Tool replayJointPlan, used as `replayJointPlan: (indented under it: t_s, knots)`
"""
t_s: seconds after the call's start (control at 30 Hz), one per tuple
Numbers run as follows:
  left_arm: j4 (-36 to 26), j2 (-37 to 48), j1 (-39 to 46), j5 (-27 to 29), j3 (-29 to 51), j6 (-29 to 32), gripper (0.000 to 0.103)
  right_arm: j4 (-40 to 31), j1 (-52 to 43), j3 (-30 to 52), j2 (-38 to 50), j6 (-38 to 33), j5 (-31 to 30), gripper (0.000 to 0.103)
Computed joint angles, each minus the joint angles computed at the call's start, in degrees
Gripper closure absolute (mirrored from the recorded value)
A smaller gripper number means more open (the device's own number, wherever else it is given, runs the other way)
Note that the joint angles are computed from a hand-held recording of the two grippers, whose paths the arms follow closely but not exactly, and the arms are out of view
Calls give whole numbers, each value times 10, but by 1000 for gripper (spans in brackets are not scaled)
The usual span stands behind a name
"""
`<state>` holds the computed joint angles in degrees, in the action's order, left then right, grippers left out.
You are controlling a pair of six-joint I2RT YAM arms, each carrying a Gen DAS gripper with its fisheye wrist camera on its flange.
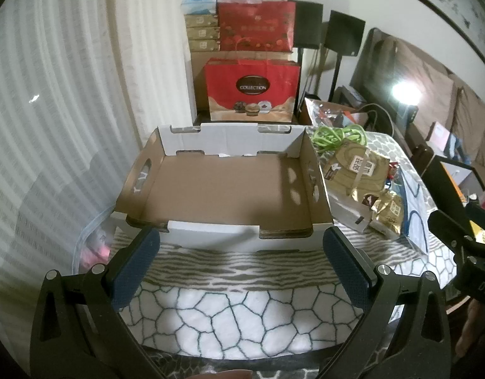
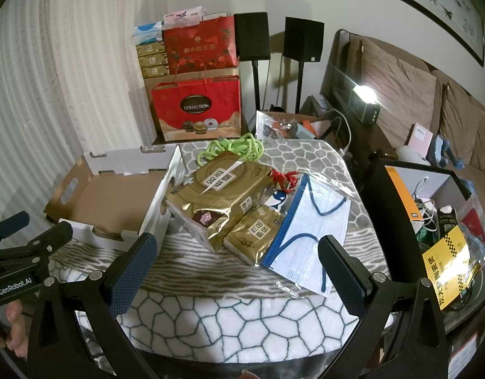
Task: Organize objects
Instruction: 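Move the left tool to the cardboard tray and grip its rim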
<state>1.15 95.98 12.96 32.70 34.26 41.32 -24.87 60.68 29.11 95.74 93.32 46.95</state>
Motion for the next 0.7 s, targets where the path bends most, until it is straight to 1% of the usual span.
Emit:
replayJointPlan:
  t_s: [0.7]
  knots:
    - [-3, -1, 0, -1, 0, 1, 0, 16, -4, -12, -3, -8, -1, 0]
